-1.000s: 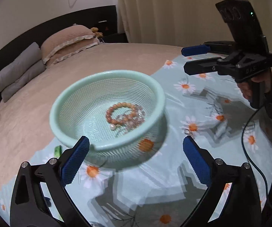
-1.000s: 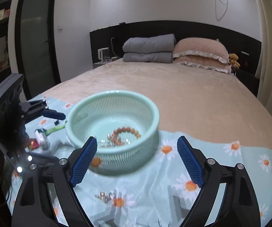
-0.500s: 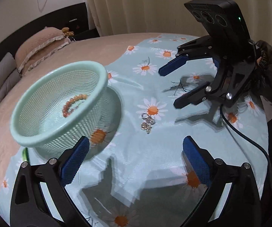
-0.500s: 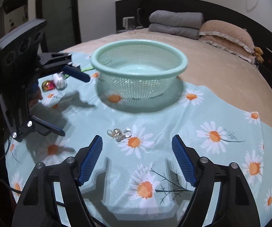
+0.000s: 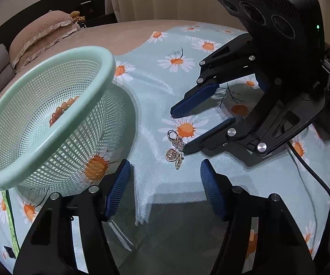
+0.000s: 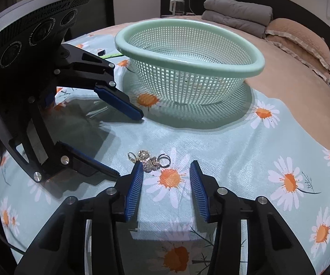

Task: Organize jewelry
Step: 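Grasp the silver charms on the cover with the right tool, then carry the silver charms over the basket and open the right tool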

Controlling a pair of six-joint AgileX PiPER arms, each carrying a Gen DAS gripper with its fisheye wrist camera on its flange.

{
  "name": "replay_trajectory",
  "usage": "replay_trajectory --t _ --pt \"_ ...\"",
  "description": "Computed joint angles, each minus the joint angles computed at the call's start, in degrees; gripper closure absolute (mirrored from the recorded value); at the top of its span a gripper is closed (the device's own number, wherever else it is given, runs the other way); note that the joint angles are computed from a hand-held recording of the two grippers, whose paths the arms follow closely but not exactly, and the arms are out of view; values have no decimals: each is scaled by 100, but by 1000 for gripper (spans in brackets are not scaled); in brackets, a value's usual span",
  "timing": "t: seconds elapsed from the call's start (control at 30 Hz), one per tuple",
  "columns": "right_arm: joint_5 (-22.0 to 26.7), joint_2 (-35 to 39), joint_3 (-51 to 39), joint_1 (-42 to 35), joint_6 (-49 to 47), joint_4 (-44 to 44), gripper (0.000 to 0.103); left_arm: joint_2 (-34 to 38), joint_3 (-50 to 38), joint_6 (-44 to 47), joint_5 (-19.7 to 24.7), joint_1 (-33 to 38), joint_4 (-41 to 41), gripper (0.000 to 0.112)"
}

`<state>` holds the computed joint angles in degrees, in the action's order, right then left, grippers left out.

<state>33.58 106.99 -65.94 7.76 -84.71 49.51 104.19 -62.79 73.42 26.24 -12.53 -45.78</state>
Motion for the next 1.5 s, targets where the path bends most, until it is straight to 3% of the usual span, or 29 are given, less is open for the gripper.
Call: replay_trajectory --t 0.13,0.27,0.37,0.43,0.67,0.77,1.03,1.23,1.3,1.5 --pt "-132 23 -33 136 1 -87 80 171 -266 -153 261 70 41 74" --pt "-216 12 28 189 89 -170 82 235 -337 -198 307 -74 277 92" --pt "-179 8 18 153 170 -169 83 254 -365 -266 396 -64 248 96" --pt "-158 2 38 115 200 -134 88 248 -349 -309 426 -41 196 96" --pt "-26 -160 259 -147 288 53 88 60 -73 -235 381 57 -99 98" --pt "9 -274 374 -239 382 35 88 -3 -34 -337 560 190 -133 98" --pt "-281 -627 573 -291 1012 -625 88 -710 260 -647 645 337 -154 98" --pt "-52 -941 316 -257 1366 -880 88 -1371 443 -1198 468 456 314 98" --pt "48 -1089 153 -165 1516 -978 88 -1494 334 -1816 378 441 743 98" --pt "346 -1130 -677 73 1855 -876 88 -1676 -110 -2525 241 499 1310 98"
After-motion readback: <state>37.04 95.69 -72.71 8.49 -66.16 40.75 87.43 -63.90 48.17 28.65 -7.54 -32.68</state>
